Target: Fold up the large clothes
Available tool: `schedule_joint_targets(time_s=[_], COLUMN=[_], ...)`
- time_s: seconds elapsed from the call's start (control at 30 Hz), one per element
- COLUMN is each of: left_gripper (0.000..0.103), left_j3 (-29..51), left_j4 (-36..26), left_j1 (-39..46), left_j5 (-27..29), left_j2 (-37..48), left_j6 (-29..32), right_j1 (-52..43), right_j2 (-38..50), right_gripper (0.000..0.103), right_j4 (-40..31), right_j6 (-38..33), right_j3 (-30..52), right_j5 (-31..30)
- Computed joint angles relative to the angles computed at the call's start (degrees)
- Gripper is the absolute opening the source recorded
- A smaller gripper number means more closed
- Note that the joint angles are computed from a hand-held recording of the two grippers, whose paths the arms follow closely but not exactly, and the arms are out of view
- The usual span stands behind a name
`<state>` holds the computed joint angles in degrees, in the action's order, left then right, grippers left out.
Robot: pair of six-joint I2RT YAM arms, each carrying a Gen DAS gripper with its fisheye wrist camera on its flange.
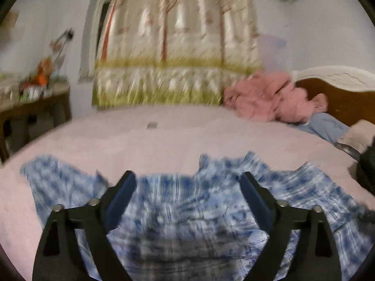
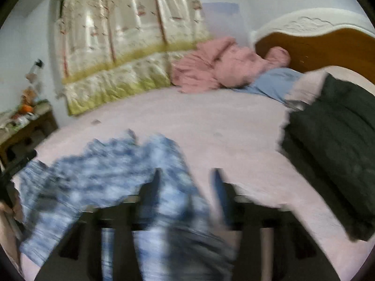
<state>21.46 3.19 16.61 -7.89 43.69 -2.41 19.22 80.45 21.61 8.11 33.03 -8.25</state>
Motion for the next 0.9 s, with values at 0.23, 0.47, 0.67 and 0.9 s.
schedule_joint_targets(time_s=[0.23, 0.47, 0.67, 0.9], left_gripper=[0.103, 0.103, 0.103, 0.103], left_j3=[-0.62, -2.3, 1.65, 6.32], left_j4=[2.95, 14.64, 8.34, 8.15], left_j1=[7.92, 28.69, 40.5, 55.91], left_j5=[0.88, 16.08, 30.11, 43.01], left_j2=[-4.37, 9.17, 11.99, 21.45], left_j6=[11.54, 10.0, 6.85, 5.25], right_j1=[14.39, 20.99, 25.72, 25.38], right_j2=[1.07, 8.93, 20.68, 19.35], right_gripper=[0.095, 0.103, 0.103, 0.103], right_j4=[6.02, 10.99, 14.59, 11.81], right_j6=[0.89, 7.1, -1.81, -2.24], right_j3=[3.81, 11.59, 11.87, 11.56], right_j5=[14.11, 17.61, 22.24, 14.59])
